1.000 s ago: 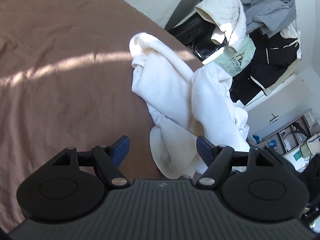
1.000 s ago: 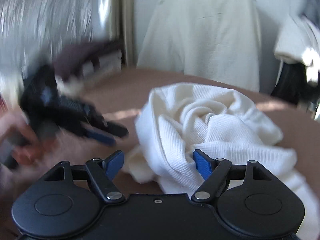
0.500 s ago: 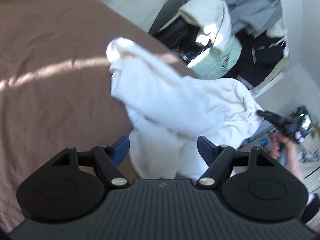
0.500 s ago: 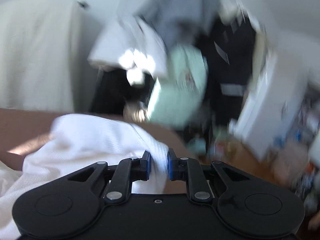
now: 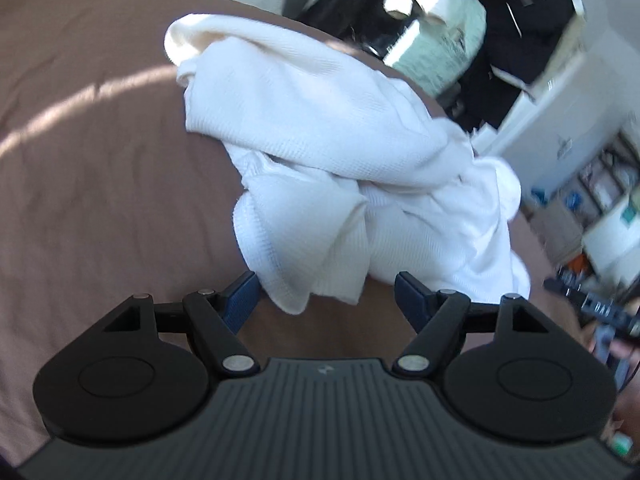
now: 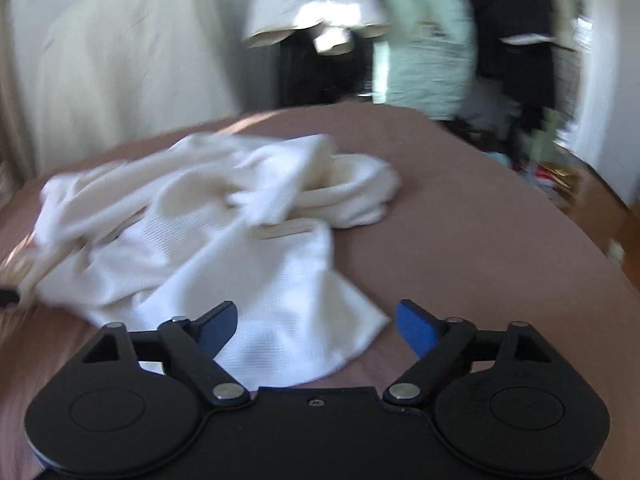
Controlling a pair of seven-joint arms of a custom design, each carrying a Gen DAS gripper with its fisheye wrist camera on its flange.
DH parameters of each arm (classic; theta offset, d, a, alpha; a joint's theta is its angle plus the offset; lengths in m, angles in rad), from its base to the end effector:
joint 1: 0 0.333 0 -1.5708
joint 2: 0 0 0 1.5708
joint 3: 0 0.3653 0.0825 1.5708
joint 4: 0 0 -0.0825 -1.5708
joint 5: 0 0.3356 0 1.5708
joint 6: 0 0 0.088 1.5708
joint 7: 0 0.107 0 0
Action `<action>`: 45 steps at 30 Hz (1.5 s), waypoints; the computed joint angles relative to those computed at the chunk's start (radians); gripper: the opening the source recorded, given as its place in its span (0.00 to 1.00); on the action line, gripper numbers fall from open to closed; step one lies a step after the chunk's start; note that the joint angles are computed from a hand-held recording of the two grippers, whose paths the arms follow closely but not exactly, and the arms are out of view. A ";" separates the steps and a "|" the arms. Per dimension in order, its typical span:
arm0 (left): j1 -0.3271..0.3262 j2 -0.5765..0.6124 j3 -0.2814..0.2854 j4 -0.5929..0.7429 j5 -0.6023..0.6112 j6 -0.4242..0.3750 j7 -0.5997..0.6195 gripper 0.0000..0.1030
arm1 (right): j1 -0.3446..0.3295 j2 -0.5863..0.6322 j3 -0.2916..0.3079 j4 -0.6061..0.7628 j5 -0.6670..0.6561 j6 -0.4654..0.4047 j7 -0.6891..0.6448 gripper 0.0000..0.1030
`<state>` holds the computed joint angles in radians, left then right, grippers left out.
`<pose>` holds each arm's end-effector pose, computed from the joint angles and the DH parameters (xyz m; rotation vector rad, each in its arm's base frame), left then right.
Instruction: Fold clothes
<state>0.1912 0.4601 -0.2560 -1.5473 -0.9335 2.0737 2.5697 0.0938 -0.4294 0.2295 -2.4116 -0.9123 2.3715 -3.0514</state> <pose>0.6755 -0.0506 0.4870 1.2443 -2.3008 1.2863 0.3678 0.1297 0.5752 -0.9636 2.2831 -0.9993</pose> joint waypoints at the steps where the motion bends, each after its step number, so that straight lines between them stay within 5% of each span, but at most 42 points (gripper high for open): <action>1: 0.005 0.002 -0.003 -0.010 -0.024 0.008 -0.004 0.72 | -0.005 -0.010 -0.003 -0.016 0.010 0.004 0.035 0.88; 5: 0.020 0.031 -0.006 0.005 -0.091 0.004 -0.087 0.73 | -0.027 -0.025 -0.045 -0.087 0.077 0.085 0.122 0.88; 9: 0.012 0.031 -0.021 -0.017 -0.129 0.057 -0.079 0.80 | -0.103 -0.005 -0.033 -0.110 0.000 0.186 0.212 0.84; 11: -0.002 0.007 -0.028 -0.066 -0.138 0.119 0.014 0.79 | -0.094 0.046 -0.039 -0.070 -0.019 0.198 0.130 0.24; 12: -0.012 -0.016 -0.030 -0.101 -0.144 0.163 0.080 0.76 | -0.084 0.072 -0.034 -0.041 -0.022 0.182 0.087 0.11; 13: -0.026 -0.039 -0.029 -0.131 -0.140 0.209 0.138 0.68 | -0.076 0.086 -0.017 -0.011 -0.037 0.150 0.074 0.12; 14: -0.045 -0.060 -0.025 -0.153 -0.124 0.253 0.182 0.32 | -0.069 0.088 0.012 0.021 -0.063 0.100 0.094 0.11; 15: -0.061 -0.069 -0.016 -0.156 -0.096 0.277 0.188 0.10 | -0.057 0.087 0.032 0.050 -0.090 0.051 0.103 0.11; 19: -0.039 -0.083 -0.010 -0.104 -0.150 0.286 0.126 0.09 | -0.002 0.049 0.096 0.162 -0.148 -0.197 0.011 0.09; 23: 0.015 -0.154 -0.013 -0.095 -0.305 0.269 0.244 0.06 | 0.046 -0.037 0.137 0.204 -0.142 -0.393 -0.023 0.08; 26: 0.053 -0.228 0.018 -0.128 -0.413 0.165 0.305 0.06 | 0.074 -0.042 0.175 0.234 -0.160 -0.531 -0.091 0.08; 34: 0.058 -0.340 0.161 -0.267 -0.258 -0.121 0.231 0.06 | 0.199 -0.019 0.191 0.235 0.058 -0.707 -0.118 0.08; 37: 0.060 -0.374 0.186 -0.302 -0.294 -0.201 0.244 0.06 | 0.214 -0.005 0.210 0.264 0.011 -0.771 -0.100 0.08; 42: 0.023 -0.470 0.217 -0.357 -0.280 -0.059 0.243 0.06 | 0.233 0.013 0.223 0.350 -0.152 -0.824 -0.106 0.08; 45: 0.016 -0.461 0.239 -0.334 -0.185 -0.099 0.176 0.07 | 0.262 -0.037 0.196 0.360 -0.023 -0.795 -0.007 0.08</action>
<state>0.2074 -0.0005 -0.0169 -1.8817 -1.1187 1.9748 2.7459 0.3556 -0.4664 0.4256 -2.0518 -0.9354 1.5765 -3.0584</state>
